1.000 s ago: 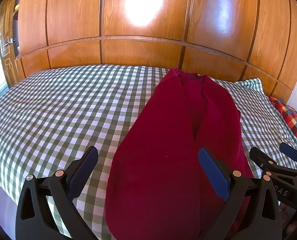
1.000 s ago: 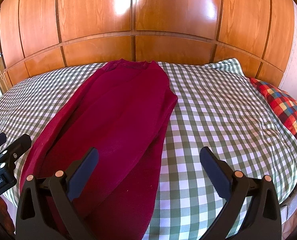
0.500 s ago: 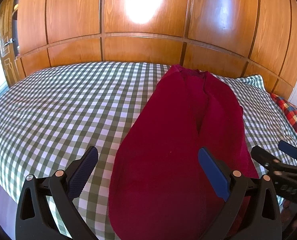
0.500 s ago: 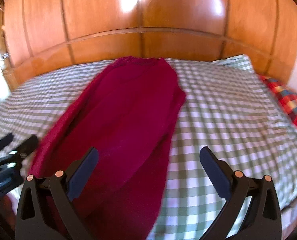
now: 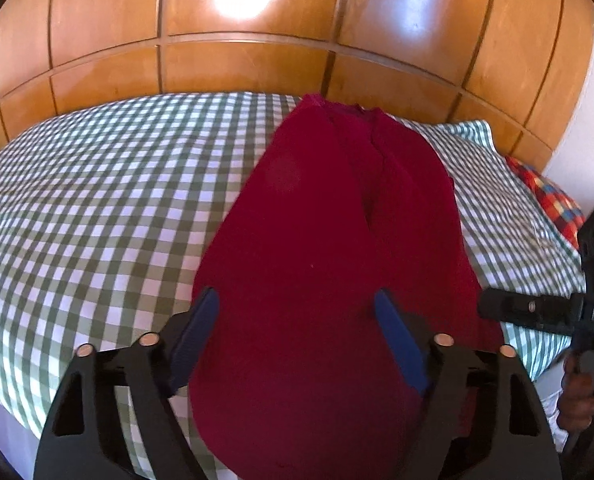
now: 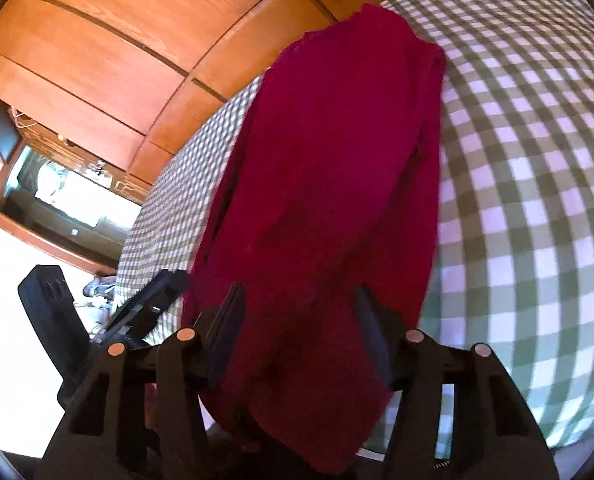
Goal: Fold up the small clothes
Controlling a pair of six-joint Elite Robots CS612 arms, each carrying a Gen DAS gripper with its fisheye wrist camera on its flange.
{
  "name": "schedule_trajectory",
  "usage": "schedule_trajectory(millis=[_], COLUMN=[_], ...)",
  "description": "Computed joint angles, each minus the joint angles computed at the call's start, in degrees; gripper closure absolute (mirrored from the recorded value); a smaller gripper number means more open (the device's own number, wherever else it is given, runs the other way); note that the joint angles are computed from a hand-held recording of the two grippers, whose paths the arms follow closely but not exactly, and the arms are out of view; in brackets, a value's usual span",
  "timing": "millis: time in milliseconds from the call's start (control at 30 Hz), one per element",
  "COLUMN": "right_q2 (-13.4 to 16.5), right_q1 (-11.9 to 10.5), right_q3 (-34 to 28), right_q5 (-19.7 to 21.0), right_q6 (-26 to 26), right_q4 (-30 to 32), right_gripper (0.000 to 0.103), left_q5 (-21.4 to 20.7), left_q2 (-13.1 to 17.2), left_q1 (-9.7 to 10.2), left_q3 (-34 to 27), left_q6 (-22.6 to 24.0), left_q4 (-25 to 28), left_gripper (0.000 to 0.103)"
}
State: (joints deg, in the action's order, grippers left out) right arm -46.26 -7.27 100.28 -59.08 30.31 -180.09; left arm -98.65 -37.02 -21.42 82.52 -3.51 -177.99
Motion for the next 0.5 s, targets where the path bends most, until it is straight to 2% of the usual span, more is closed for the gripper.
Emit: schedule_trajectory(millis=[133,167,200,233,267,300,367,500], right_q2=[1.09,1.35,1.58,1.73,1.64,1.34,0.15,-2.98], right_q1=[0.11,0.28,0.47,0.62,0.62,0.53,0.45,-0.45], right_q3=[-2.24,-2.86,-3.36,-3.84,-3.77,-3.47,-2.45,0.68], right_q5=[1.20,1.16,0.71,0.03,-0.60,-1.01,-3.04,-9.70], right_q6=[-1.19,-1.95,-2.70,-3.68,-4.83,-5.80,-8.65,-14.06], right_q4=[3.00,3.81,4.37,5.07,5.32,4.75,3.41,0.70], right_gripper=[0.052,0.056,0.065,0.070,0.080,0.090,0.094,0.094], left_q5=[-0.58,-1.11,-1.47,-1.87,-2.75,-3.83,-4.75,-9.90], left_q2=[0.37,0.50,0.60,0.75,0.98,1.13,1.36,1.47], left_q1=[0.34,0.45,0.52,0.50,0.65,0.85,1.04,2.22], left_q3=[-0.48,-0.67,-0.81,-1.07,-1.41,-1.68,-1.91,-3.04], left_q6=[-0.35,-0.11,0.26,0.49,0.22,-0.34,-1.03,-3.26], left_q4=[1.11,1.67,2.33,3.01,3.67,4.10,3.70,4.21], left_gripper=[0.029,0.034,0.037,0.049,0.072,0.081,0.090,0.093])
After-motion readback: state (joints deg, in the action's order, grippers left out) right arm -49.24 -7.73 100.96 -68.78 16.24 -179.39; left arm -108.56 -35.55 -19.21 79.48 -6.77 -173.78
